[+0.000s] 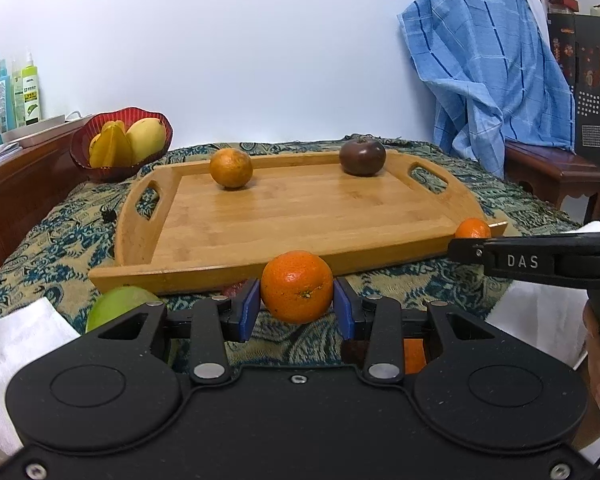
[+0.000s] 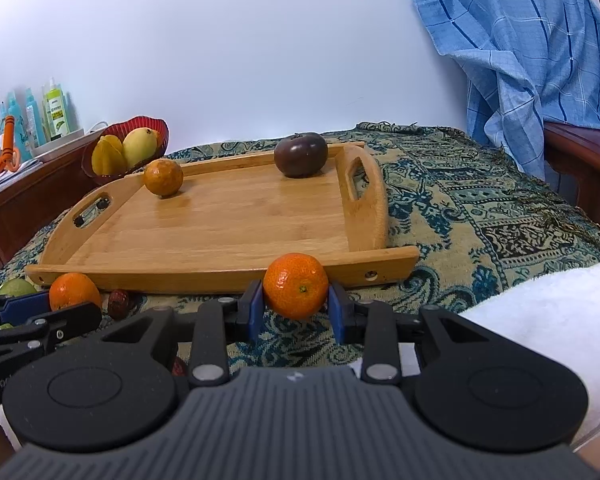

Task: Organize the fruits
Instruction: 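Grasp a mandarin with the left tool while the right tool grasps another mandarin, then lower both mandarins onto the bamboo tray and open both tools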

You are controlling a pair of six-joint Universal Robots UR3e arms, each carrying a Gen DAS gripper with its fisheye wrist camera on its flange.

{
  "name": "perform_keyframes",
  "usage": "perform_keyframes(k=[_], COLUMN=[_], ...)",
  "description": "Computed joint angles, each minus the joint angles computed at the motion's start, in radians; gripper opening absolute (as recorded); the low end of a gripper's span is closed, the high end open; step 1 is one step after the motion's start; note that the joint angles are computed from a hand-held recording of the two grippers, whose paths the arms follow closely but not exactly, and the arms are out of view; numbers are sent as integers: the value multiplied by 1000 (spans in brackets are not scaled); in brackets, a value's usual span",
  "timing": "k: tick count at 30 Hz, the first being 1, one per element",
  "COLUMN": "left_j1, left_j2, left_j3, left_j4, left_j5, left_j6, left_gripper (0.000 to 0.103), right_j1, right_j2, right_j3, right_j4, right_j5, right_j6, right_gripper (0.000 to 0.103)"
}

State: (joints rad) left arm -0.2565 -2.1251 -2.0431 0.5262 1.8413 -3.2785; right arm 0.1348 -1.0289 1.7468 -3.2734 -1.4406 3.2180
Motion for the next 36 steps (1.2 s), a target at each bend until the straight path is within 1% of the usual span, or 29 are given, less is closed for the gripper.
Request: perform_keyframes(k=[5, 11, 17, 21, 27, 31, 36], left_j1=[18, 52, 95, 131, 169, 190, 209], left_j2=[-5, -19, -36, -56, -99, -136, -188], left_j3=[41, 119, 247, 338, 475, 573, 690], left_j4=[-32, -74, -181, -262, -388, -489, -590], left_j5=[-6, -33, -60, -103, -126, -141, -150], left_j6=[0, 4, 21, 32, 22, 4, -8], left_gripper=[37, 37, 37, 37, 37, 37, 37], right_j1=[0, -4, -11, -12, -8, -11, 5], right_j2=[10, 36, 75, 118, 212, 287, 396], right_j3=[-27, -103, -213, -303, -489, -645, -861], right_j4=[5, 39, 93, 136, 212, 299, 425], right_j5=[10, 21, 32, 31, 12, 22, 1], right_j6=[-4, -6, -8, -9, -30, -15, -24], right_gripper=[37, 37, 37, 37, 37, 37, 37])
